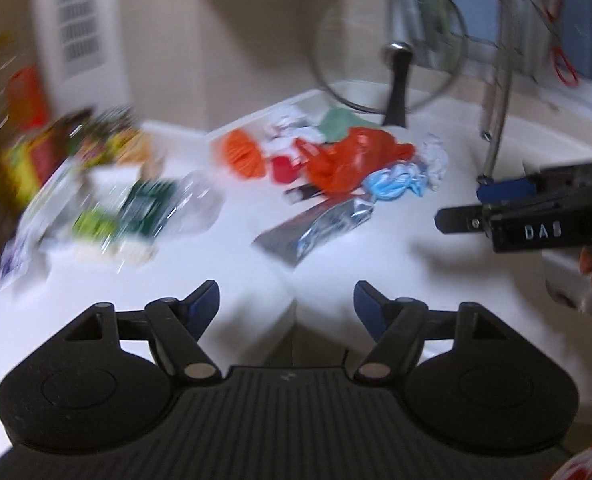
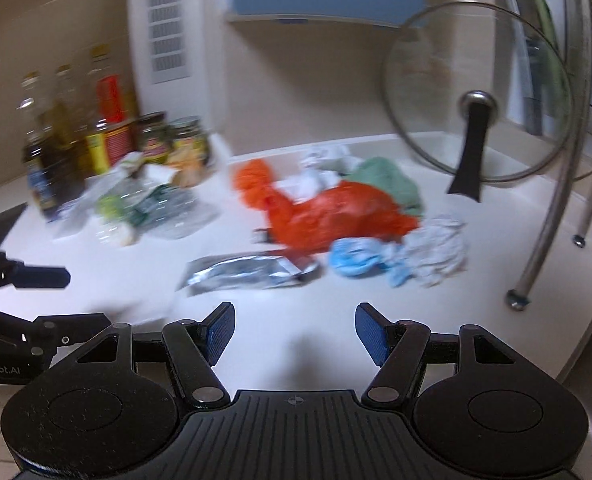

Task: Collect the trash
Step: 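Grasp the silver foil packet with the left gripper while the right gripper grasps the blue mask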

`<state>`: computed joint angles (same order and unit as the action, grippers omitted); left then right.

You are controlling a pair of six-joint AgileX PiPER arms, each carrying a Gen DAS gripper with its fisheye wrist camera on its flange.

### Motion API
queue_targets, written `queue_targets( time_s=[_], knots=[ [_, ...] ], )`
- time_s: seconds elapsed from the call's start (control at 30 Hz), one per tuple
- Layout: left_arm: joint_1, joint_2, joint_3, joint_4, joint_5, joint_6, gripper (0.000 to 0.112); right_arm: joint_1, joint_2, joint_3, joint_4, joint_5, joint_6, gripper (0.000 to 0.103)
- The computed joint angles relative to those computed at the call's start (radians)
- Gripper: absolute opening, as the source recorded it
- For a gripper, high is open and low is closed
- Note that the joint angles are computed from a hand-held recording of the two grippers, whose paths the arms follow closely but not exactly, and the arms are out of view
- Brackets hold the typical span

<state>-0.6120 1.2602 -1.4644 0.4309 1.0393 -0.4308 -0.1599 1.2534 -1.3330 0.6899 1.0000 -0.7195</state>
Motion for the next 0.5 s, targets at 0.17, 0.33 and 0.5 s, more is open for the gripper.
queue_targets(
  time_s=[0.17,0.33,0.5],
  knots=[
    [0.033,0.156,-0.107,-0.025,-0.035,0.219,0.074,-0.060,0.097,-0.059,0.029,-0.017,-0.021,0.067],
    [0.050,0.273,-0.172,-0.034,-0.064,0.390,0.074,-0.066,0.153,-0.088,0.035,-0.025,-0.006,0.067],
    [0.076,0.376,-0.263,-0.074,-0.051,0.541,0.069,-0.078,0.195,-0.102,0.044,-0.023,-0.004,0.067]
  ],
)
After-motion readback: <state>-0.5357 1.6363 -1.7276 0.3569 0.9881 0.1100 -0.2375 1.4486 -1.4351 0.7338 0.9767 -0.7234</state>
